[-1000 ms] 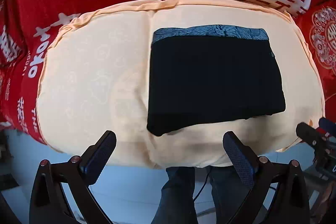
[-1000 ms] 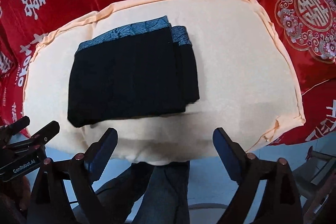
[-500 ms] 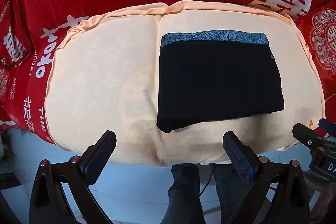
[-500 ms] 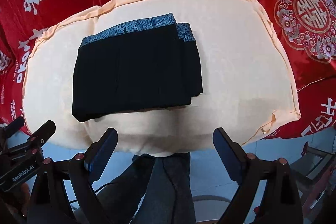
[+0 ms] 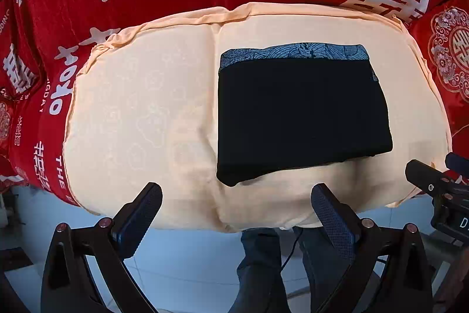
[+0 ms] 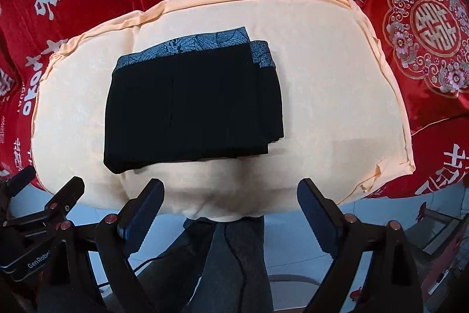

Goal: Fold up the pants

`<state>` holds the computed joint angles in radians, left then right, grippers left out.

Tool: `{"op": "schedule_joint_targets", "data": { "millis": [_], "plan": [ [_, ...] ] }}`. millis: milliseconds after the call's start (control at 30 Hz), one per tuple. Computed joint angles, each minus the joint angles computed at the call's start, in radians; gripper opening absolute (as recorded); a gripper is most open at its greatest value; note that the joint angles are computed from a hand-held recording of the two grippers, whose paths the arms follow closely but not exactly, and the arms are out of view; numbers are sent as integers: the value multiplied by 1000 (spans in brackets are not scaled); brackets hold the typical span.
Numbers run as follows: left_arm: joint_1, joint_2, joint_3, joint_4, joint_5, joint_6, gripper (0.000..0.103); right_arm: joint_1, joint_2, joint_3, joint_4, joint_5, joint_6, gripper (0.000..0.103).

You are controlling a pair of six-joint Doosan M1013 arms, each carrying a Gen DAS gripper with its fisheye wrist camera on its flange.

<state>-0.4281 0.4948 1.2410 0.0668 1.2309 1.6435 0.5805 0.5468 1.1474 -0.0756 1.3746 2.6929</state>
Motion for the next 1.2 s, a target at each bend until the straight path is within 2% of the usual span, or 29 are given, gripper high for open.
{"op": "schedule_joint_targets", "data": {
  "millis": [1200],
  "plan": [
    [-7, -3, 0, 5, -13, 31, 102, -1, 15, -29, -16, 31, -8, 94]
  ]
}}
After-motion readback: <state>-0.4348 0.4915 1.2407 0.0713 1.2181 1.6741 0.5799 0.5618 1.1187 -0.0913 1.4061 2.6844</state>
